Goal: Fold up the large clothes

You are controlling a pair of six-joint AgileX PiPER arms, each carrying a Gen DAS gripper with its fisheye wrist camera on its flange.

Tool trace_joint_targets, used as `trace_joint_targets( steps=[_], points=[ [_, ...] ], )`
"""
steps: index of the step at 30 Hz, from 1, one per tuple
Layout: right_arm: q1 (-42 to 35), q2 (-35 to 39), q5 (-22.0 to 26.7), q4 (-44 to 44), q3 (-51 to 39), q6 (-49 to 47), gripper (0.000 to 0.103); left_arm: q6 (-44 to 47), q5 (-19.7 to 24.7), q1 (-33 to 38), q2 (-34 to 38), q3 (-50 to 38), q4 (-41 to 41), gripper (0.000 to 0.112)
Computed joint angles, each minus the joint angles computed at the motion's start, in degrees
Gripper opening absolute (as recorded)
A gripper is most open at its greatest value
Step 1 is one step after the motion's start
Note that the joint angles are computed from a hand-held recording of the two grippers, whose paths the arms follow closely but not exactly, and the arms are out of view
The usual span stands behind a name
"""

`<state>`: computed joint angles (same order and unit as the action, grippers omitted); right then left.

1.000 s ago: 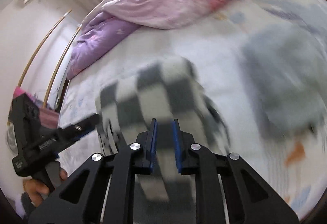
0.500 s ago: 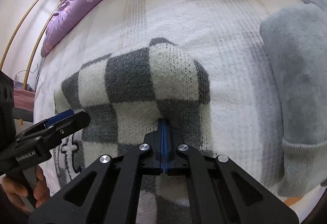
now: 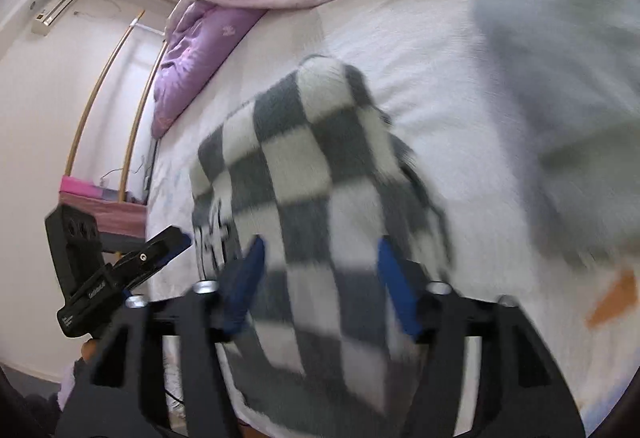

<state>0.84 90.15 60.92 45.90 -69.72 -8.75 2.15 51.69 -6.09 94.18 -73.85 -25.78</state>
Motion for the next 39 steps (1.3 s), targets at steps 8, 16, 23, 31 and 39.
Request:
trace_joint_targets(
  steps=[8, 16, 23, 31, 39],
  points=[
    [-3.9, -2.5, 0.6, 1.9, 17.0, -0.2, 0.079, 1.2, -0.7, 3.9, -5.7, 17.6, -3.1, 0.089],
    [-10.7, 6.0, 3.4, 22.4, 27.6, -18.6, 0.093, 8.4, -0.9, 6.1, 0.0, 19.7, -10.1, 0.098],
    [-6.7, 9.2, 4.3, 24.5, 24.8, -19.2, 0.096, 12.9, -1.4, 7.8, 4.4, 21.1, -18.8, 0.099],
    [0.2, 5.7, -4.6, 30.0, 27.4, -15.0, 0.077, 12.1, 1.1, 8.4, 5.3, 19.1, -19.5, 0.086],
    [6.9, -12.0, -9.4, 13.4, 22.5, 8.2, 0.042, 9.8, 12.1, 9.0, -0.1, 11.0, -13.7, 0.042]
  ],
)
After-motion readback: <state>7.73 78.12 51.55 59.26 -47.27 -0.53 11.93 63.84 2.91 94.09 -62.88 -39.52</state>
